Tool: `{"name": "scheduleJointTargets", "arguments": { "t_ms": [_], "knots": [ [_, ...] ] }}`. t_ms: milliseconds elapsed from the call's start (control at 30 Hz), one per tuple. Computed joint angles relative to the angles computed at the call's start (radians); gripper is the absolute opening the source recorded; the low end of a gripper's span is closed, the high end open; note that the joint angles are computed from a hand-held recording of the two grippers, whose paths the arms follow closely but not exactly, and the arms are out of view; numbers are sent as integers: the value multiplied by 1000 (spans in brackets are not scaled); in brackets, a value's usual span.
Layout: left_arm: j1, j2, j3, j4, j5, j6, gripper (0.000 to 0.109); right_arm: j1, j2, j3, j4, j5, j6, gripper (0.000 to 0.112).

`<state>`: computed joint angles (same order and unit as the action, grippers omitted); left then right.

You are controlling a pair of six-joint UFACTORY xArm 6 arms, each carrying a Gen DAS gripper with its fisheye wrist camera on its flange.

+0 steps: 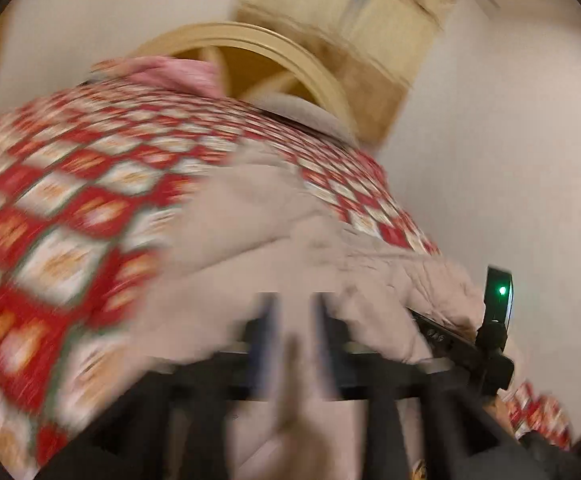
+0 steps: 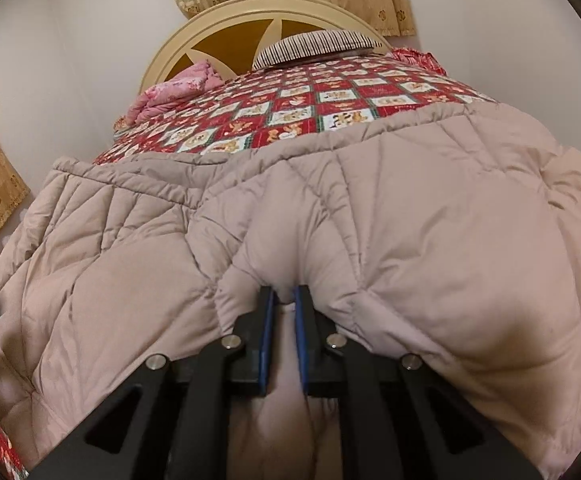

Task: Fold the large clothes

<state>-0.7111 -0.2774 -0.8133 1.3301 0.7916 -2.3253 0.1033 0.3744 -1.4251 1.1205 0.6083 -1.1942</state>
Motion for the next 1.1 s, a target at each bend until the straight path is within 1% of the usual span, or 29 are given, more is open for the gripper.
{"name": "scheduleJointTargets", "arguments": {
  "t_ms": [33, 67, 100, 133, 167, 200, 267, 367, 433, 467, 500, 600, 700, 733, 767, 800, 833, 867, 900, 933, 967, 1000, 1033, 1067, 1100],
  "knots": [
    [-19, -41, 47, 22, 23, -60, 97, 0, 2, -3, 1, 0, 0, 12],
    [-63, -86, 99, 33, 88, -137, 100, 0, 0, -1, 4, 0, -4, 12],
    [-96, -119, 138, 23, 137, -184, 100, 1, -1, 1, 5, -2, -5, 12],
    [-103, -130, 155, 10, 144, -201, 100, 2, -4, 5, 7, -5, -6, 12],
    [-94, -139, 171, -17, 125, -211, 100, 1, -5, 7, 9, -5, -9, 12],
    [-80, -138, 180, -26, 92, -241, 100, 2, -7, 9, 10, -7, -11, 12],
    [-60, -116, 183, 7, 27, -347, 100, 2, -8, 10, 12, -11, -14, 12],
    [-11, -29, 139, 138, -120, -524, 100, 2, -11, 13, 14, -16, -23, 12],
    [2, 34, 87, 149, -147, -565, 100, 3, -11, 13, 16, -17, -24, 12],
    [15, 56, 73, 179, -159, -609, 100, 3, -11, 14, 16, -17, -24, 12],
    [36, 78, 59, 211, -163, -655, 100, 3, -12, 14, 17, -17, -24, 12],
    [68, 125, 13, 209, -137, -679, 100, 3, -13, 16, 16, -21, -28, 12],
    [86, 169, -34, 340, -163, -714, 100, 4, -16, 20, 13, -21, -22, 12],
    [87, 176, -39, 355, -167, -711, 100, 7, -20, 22, -10, -29, -2, 12],
    [83, 182, -43, 362, -162, -700, 100, 16, -33, 31, -74, -51, 57, 12],
    [78, 180, -39, 373, -150, -706, 100, 24, -58, 54, -109, -77, 93, 14],
    [74, 175, -30, 402, -132, -740, 100, 27, -81, 75, -102, -90, 98, 19],
    [73, 172, -22, 424, -116, -775, 100, 22, -129, 106, -52, -72, 79, 21],
    [71, 170, -20, 432, -106, -790, 100, 21, -164, 133, 19, -54, 19, 21],
    [74, 170, -23, 441, -106, -794, 97, 27, -183, 151, 48, -56, -18, 21],
    [80, 170, -29, 453, -110, -783, 93, 39, -196, 166, 52, -64, -41, 21],
    [85, 177, -42, 451, -113, -750, 72, 52, -193, 169, 18, -57, -32, 21],
    [91, 175, -49, 449, -122, -704, 54, 64, -169, 158, -56, -41, 20, 21],
    [104, 172, -50, 478, -139, -699, 51, 74, -141, 151, -89, -38, 41, 21],
    [113, 163, -48, 514, -158, -700, 46, 83, -136, 162, -79, -61, 36, 21]
  ]
}}
